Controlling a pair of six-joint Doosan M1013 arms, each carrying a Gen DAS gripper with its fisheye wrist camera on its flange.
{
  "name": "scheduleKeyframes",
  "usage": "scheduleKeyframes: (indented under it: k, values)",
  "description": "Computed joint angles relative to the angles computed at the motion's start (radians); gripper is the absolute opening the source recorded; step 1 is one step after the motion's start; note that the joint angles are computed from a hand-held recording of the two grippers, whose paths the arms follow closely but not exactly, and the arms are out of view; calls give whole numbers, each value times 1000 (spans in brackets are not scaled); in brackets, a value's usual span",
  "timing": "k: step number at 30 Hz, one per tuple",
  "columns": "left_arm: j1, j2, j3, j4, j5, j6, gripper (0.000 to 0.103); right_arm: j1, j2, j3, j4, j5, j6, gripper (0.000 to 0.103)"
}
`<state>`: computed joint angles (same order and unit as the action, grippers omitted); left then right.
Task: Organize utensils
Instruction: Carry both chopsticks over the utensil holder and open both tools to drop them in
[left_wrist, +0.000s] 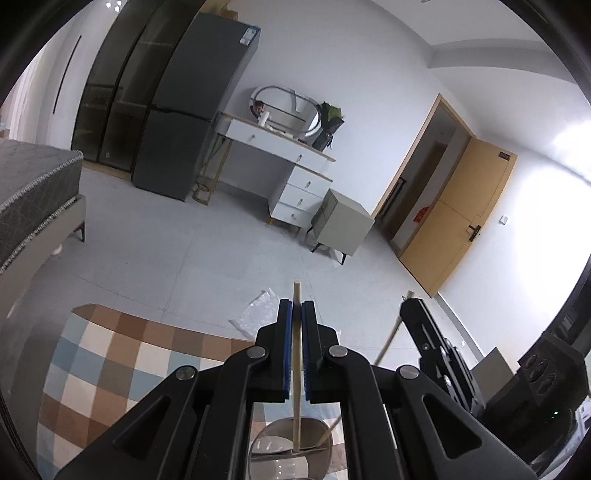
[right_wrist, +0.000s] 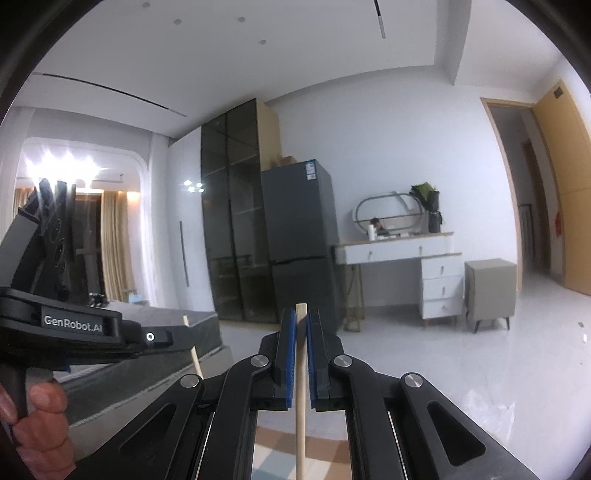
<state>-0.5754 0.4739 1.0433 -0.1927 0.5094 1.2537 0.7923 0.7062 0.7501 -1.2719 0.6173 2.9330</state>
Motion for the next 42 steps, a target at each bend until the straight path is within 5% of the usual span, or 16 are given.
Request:
scheduleKeyframes:
  k: [8, 20, 23, 27, 29, 34, 42]
  values:
    - [-4, 15, -2, 37, 1, -50, 0, -12, 1, 40, -7, -8, 63, 5]
    - [-10, 0, 23, -11, 35, 51, 0, -7, -26, 83, 186, -29, -174, 5]
    - [2, 13, -5, -127, 107, 176, 0, -9, -40, 99, 265, -32, -213, 8]
    - [11, 38, -79, -174, 313, 221, 3, -17, -48, 91, 389, -23, -282, 9]
    - [6, 35, -97, -117, 374, 160, 14, -15, -56, 93, 410, -2, -275, 23]
    - [-7, -48, -9, -13, 303, 62, 58, 6, -93, 132, 356, 44, -173, 31]
    - [-25, -152, 95, 160, 266, -96, 71, 60, -136, 161, 288, 119, -78, 58]
